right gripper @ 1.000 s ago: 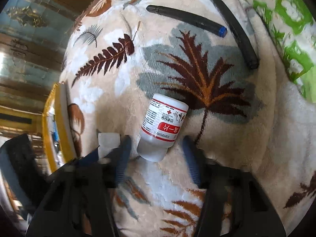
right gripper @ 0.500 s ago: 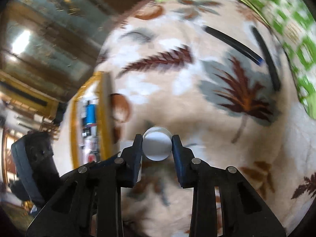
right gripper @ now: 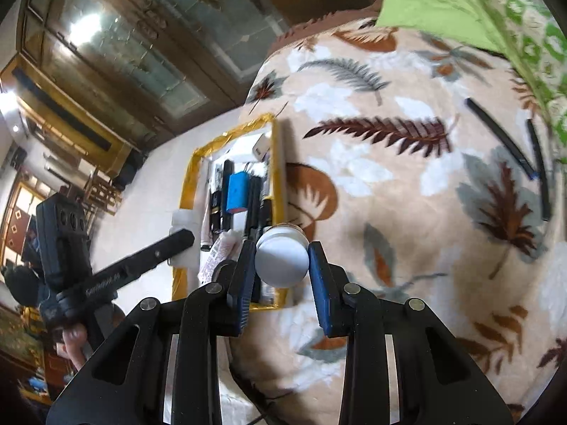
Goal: Organize objects
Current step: 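Carry both white pill bottles into the tray and open both tools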
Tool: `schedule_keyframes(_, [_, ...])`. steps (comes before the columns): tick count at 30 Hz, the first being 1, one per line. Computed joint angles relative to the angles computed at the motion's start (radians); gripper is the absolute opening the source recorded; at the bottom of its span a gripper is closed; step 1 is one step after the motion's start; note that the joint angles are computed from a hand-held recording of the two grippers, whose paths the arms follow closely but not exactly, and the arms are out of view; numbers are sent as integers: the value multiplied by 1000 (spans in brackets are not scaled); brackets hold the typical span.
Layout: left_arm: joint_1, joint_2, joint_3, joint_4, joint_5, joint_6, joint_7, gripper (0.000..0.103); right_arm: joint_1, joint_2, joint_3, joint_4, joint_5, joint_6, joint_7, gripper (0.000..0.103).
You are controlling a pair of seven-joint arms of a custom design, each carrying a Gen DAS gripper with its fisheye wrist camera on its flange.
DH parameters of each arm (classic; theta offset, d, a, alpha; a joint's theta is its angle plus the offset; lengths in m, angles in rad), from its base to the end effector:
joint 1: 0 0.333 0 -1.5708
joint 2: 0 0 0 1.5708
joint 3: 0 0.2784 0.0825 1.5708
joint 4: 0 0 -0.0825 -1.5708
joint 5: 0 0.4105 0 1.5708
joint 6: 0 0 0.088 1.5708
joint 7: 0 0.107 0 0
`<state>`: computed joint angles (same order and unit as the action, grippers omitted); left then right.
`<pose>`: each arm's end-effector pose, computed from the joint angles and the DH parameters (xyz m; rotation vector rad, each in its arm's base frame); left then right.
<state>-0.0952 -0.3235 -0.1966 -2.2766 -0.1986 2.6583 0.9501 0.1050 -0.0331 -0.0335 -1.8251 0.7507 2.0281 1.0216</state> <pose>0.5157 -0.1555 0.5185 -2.3970 1.4901 -1.0178 0.6015 0.0820 0.5360 -1.9806 1.3737 0.2235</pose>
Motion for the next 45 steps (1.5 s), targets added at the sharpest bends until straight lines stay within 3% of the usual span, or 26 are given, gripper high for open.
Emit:
schedule_keyframes(13, [5, 136, 32, 63, -47, -40, 25, 34, 67, 282, 120, 289, -127, 167, 115, 29])
schedule_keyframes(16, [4, 138, 39, 56, -73, -18, 47, 34, 77, 324, 140, 319, -170, 243, 136, 29])
schedule_keyframes(20, [4, 138, 44, 53, -100, -9, 66, 34, 85, 368, 157, 340, -241, 280, 188, 29])
schedule_keyframes(24, [5, 141, 46, 59, -112, -22, 79, 34, 79, 341, 175, 277, -259, 321, 159, 29])
schedule_keyframes(29, [4, 138, 52, 58, -143, -31, 103, 34, 74, 323, 173, 247, -272, 272, 169, 29])
schedule_keyframes(33, [-17, 150, 70, 78, -251, -72, 215, 34, 75, 326, 172, 242, -269, 268, 162, 30])
schedule_keyframes(41, [9, 148, 50, 69, -198, -50, 144, 35, 53, 337, 177, 275, -222, 189, 139, 31])
schedule_keyframes(45, [7, 143, 63, 51, -243, -34, 145, 37, 39, 307, 173, 250, -166, 162, 122, 31])
